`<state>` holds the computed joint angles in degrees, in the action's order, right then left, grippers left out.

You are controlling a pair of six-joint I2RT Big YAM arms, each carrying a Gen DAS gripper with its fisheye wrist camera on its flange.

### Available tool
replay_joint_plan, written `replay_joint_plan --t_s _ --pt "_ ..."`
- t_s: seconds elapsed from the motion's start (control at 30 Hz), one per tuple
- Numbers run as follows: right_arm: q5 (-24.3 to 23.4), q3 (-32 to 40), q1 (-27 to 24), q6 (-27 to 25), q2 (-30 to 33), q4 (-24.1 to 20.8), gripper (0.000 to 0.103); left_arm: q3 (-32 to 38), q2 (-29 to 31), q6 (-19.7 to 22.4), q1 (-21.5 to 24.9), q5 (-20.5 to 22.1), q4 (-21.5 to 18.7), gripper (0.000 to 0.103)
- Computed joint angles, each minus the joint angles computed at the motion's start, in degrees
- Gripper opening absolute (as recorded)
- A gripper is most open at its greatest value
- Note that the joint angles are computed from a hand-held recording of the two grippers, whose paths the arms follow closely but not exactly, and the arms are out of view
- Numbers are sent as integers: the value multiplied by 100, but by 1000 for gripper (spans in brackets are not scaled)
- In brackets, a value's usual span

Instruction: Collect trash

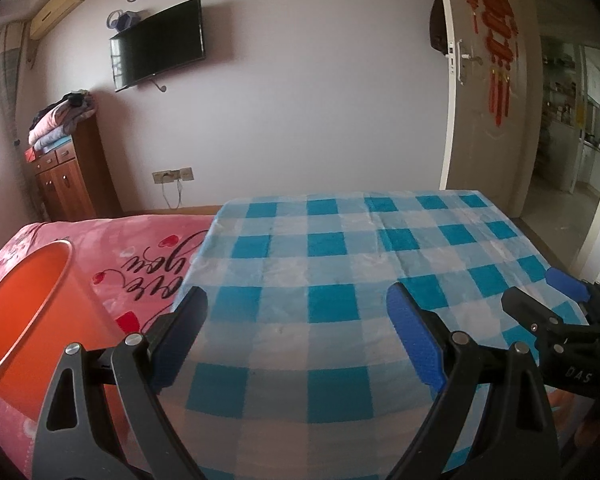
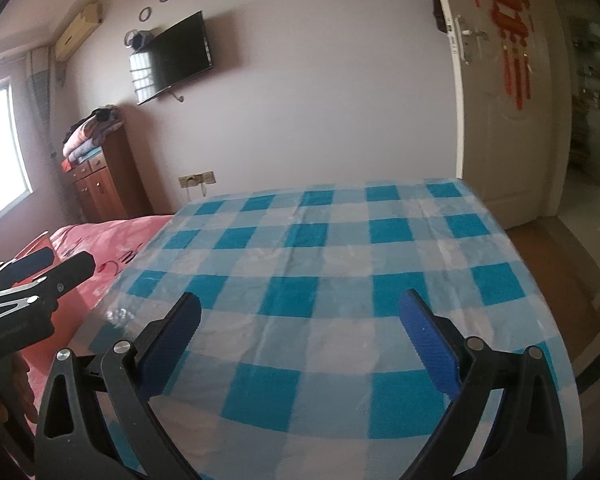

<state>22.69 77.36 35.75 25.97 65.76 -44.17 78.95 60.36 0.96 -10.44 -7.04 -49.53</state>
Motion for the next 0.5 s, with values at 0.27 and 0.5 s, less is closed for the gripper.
replay_joint_plan --t_s 0.27,0.5 --pt "51 -289 -271 46 -211 30 98 11 195 -299 -344 -39 74 91" --pt "104 -491 -480 36 -369 36 98 20 360 -362 -679 -157 186 92"
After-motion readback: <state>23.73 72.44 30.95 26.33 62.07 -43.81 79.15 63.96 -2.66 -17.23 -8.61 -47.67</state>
